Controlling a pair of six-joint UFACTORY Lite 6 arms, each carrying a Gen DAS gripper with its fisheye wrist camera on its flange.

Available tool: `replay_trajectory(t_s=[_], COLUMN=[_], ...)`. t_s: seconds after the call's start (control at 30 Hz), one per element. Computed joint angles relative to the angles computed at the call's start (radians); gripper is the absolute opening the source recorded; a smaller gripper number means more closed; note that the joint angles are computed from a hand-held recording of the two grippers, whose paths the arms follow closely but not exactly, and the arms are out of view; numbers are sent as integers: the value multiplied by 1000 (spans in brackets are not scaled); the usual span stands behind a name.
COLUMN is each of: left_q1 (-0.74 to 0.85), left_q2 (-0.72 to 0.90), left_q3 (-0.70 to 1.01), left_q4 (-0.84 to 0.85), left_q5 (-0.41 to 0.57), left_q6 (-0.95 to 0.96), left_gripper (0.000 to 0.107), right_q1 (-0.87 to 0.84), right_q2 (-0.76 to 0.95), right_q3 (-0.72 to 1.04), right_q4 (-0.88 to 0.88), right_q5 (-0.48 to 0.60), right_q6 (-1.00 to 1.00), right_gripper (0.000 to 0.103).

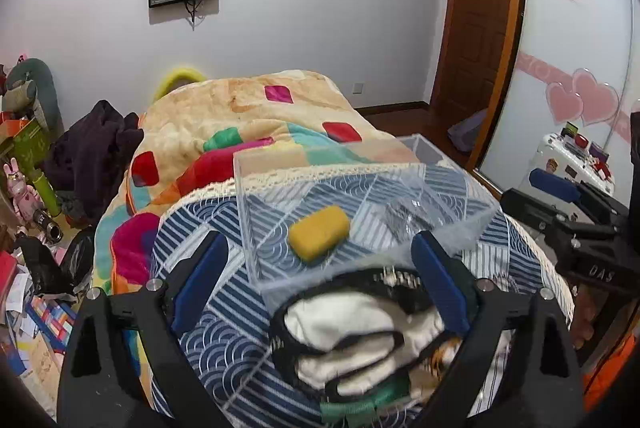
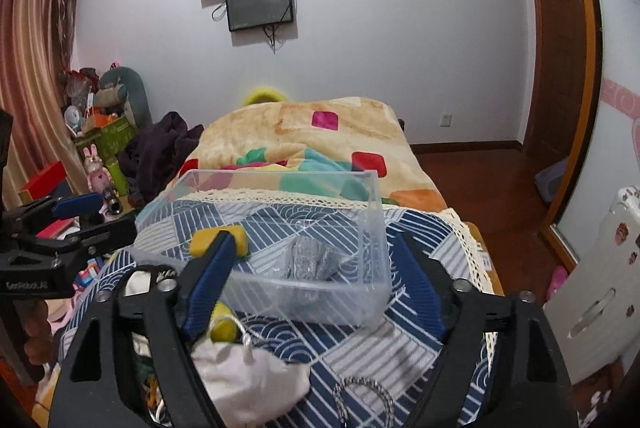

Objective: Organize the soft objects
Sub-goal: 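Drop the yellow sponge into the clear box with the left gripper while the right releases the bracelet, then grasp the black-and-white mask with the left gripper while the right grasps the chain bracelet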

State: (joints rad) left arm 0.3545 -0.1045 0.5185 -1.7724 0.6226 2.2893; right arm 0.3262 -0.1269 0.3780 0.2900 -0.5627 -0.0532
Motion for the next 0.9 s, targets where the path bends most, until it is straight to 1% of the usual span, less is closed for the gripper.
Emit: replay_trajectory(t_s=[0.07, 0.2, 0.3, 0.37, 0.43, 0.53, 0.63, 0.7, 0.73, 0.77, 0.8, 0.83, 0.87, 0.9], left_q1=[26, 66, 87, 104, 127, 144, 137, 123, 123, 119, 116, 112, 112, 111], left_q2=[3, 42, 98, 119, 139, 182, 220, 240, 248, 254, 257, 249, 240, 226], left_q3=[-25, -69, -83, -108, -121, -111, -98, -95, -92, -91, -91, -104, -116, -130], left_q4=[7, -39, -102, -189, -215, -179, -162, -166, -151, -143, -140, -165, -190, -214], left_q5=[16, 29, 26, 30, 52, 64, 61, 52, 50, 47, 45, 42, 43, 43], left_q6=[23, 107, 196, 297, 350, 332, 323, 334, 326, 321, 319, 343, 367, 391], left_gripper=[94, 94, 94, 94, 93, 82, 72, 61, 58, 49, 45, 44, 41, 36], right_q1=[5, 23, 31, 39, 20, -19, -29, -44, -58, -63, -72, -78, -87, -96], right_q2=[5, 43, 63, 89, 112, 151, 179, 203, 214, 216, 227, 237, 249, 267], right_q3=[-13, -41, -77, -93, -116, -151, -165, -163, -159, -161, -158, -155, -148, -136], right_q4=[9, 70, 97, 130, 82, -19, -18, -35, -53, -66, -86, -103, -122, -139], right_q5=[-12, -41, -56, -72, -70, -85, -105, -116, -113, -113, -110, -104, -99, -95], right_q6=[-5, -50, -67, -90, -57, 32, 41, 56, 64, 69, 76, 81, 89, 98], right_gripper=[81, 81, 81, 81, 81, 81, 81, 81, 79, 75, 68, 57, 52, 43])
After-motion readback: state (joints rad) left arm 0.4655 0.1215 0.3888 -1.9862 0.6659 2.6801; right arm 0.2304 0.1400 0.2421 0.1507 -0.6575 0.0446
